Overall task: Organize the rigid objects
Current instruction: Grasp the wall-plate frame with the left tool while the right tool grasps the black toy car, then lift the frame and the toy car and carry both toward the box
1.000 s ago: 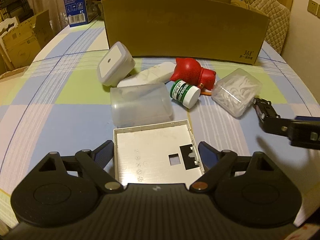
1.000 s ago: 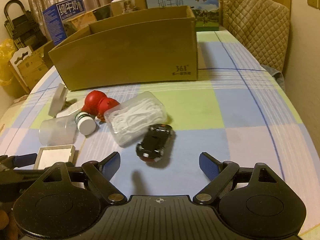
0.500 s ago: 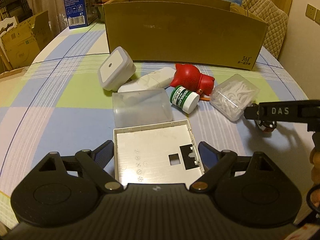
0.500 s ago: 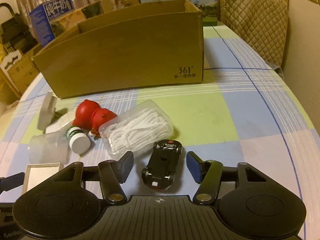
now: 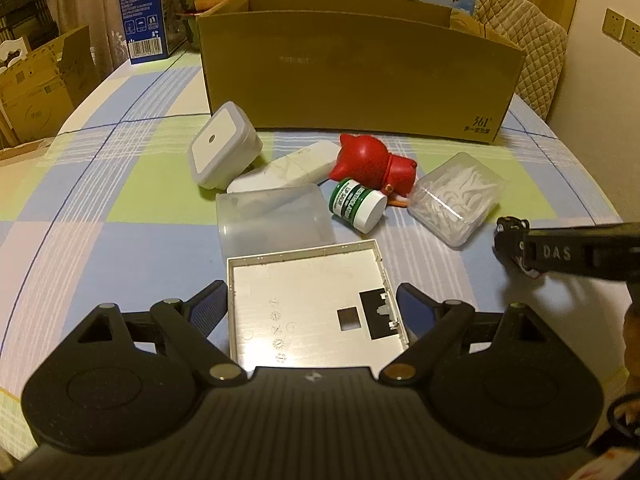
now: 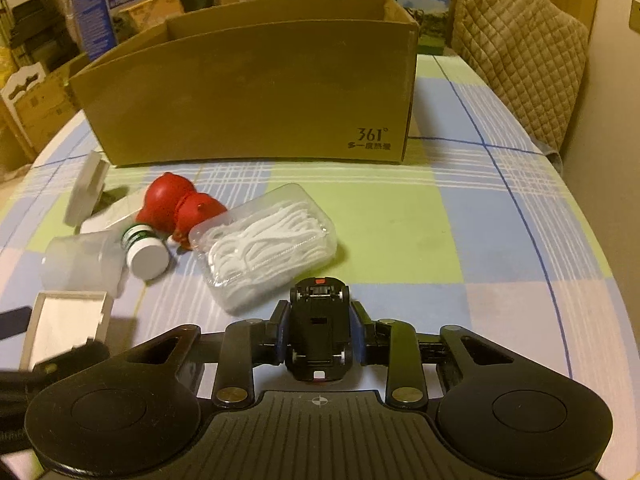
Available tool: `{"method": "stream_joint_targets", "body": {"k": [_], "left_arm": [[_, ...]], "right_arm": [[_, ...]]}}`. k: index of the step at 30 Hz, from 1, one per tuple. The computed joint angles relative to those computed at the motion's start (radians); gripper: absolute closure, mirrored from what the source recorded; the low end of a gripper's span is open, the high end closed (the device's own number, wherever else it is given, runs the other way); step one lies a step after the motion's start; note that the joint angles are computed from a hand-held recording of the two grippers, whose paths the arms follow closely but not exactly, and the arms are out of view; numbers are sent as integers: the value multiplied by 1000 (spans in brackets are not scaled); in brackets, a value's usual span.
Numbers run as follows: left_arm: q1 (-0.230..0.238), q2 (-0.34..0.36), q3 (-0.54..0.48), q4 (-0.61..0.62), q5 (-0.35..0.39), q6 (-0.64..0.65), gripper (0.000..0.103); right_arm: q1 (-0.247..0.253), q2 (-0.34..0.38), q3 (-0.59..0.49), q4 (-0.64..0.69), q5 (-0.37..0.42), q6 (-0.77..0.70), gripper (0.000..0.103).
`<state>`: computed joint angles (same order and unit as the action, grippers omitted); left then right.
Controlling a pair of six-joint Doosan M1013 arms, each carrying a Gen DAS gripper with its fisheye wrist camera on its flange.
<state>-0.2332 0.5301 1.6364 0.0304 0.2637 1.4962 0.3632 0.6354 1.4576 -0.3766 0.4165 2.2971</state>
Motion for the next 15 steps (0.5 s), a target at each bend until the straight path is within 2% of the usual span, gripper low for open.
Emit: {"method": "stream_joint_targets", "body": {"k": [15], "left_arm": [[-4, -46, 13, -35, -45, 54, 15]], "right_arm": [[10, -87, 71, -133, -77, 149, 76]]}}
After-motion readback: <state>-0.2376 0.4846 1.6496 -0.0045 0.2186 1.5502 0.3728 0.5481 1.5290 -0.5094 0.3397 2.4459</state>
